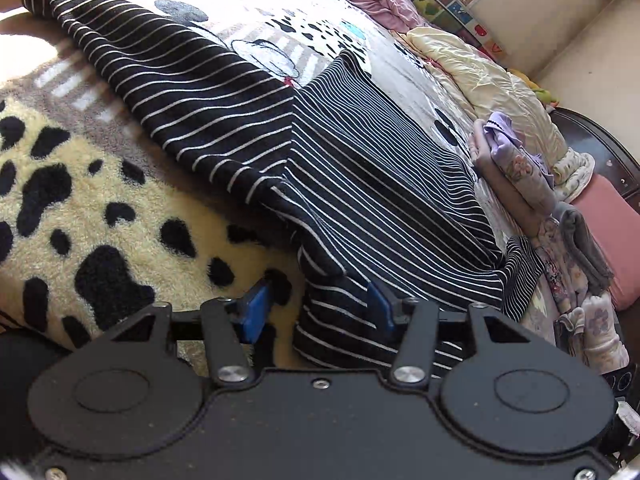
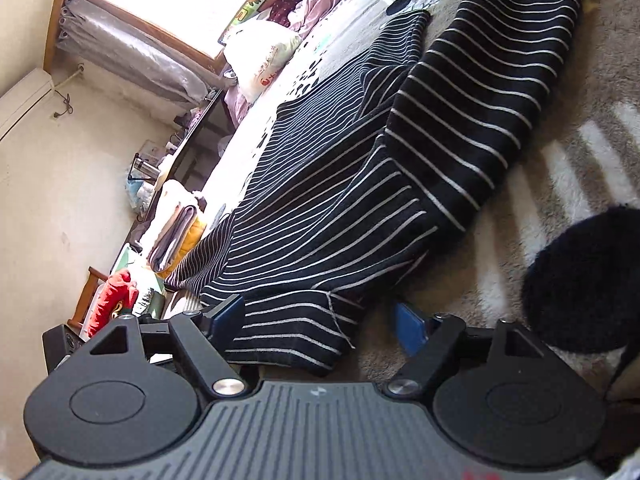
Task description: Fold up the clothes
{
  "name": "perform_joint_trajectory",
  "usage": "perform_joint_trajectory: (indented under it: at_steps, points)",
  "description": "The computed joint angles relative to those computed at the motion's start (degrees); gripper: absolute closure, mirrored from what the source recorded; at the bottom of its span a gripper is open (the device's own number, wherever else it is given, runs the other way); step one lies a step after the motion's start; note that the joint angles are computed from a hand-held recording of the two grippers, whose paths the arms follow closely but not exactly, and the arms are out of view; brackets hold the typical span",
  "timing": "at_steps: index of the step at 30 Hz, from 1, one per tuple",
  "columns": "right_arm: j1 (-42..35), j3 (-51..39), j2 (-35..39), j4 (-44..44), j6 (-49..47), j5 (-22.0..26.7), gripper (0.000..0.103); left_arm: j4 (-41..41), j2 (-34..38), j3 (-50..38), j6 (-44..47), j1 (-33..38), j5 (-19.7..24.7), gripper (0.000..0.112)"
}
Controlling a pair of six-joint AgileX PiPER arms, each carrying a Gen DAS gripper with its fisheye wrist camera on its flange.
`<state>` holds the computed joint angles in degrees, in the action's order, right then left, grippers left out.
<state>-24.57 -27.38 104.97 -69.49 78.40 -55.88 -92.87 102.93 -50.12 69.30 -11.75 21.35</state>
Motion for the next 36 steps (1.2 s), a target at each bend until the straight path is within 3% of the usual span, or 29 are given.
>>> perform_joint_trajectory:
  at_steps: [2,4,8,11,15,17,19,24,30,33,36]
  points:
    - [2.67,1.16,-0.86,4.14,-1.78,1.11,0.033,-3.56,0.0,0.82,3.0,-2.15,-1.69,0.1]
    - [3.48,1.11,0.59,4.64,-0.56,0.6,0.088,-5.9,-1.28,2.54,1.95,-2.55,-1.01,0.102]
    - [0.39,4.65,-1.29,5.02,-1.88,-2.33,0.088,-2.38,-5.86,5.26,-3.24,-1.97,3.31,0.103]
    - [-5.83,5.8,-4.47,-2.52,1.92,-3.41,0.088,8.1,-3.57,3.7,-13.28,-1.79,4.85,0.102]
    - [-11.91,6.07,-0.96,-11.52,5.64,-2.62,0.088,13.47,-2.65,3.19,-17.65,-1.35,6.1,0.086]
    - [-13.34,7.46,-2.45,-12.0,4.49,-2.92,0.087,16.62,-5.42,4.41,-20.06,-2.12,3.26,0.07]
    - [-14.96,8.87,-5.53,-12.35,3.5,-3.05,0.08,18.13,-7.22,5.68,-21.09,-1.31,2.48,0.068]
    - [-21.97,10.32,-6.34,-13.16,-2.5,-8.19,0.058,15.01,-11.83,9.3,-19.99,4.83,1.87,0.068]
    - [-26.81,9.04,-0.81,-13.03,-4.63,-11.72,0.058,7.55,-14.08,7.81,-14.61,14.81,-0.8,0.068]
    - [-26.65,7.93,1.79,-12.06,-4.33,-11.82,0.058,-1.03,-9.79,3.88,-4.0,19.03,-3.78,0.068]
    - [-26.68,7.63,3.45,-10.78,-4.71,-11.57,0.058,-2.42,-1.54,-3.31,-2.01,24.05,-2.8,0.068]
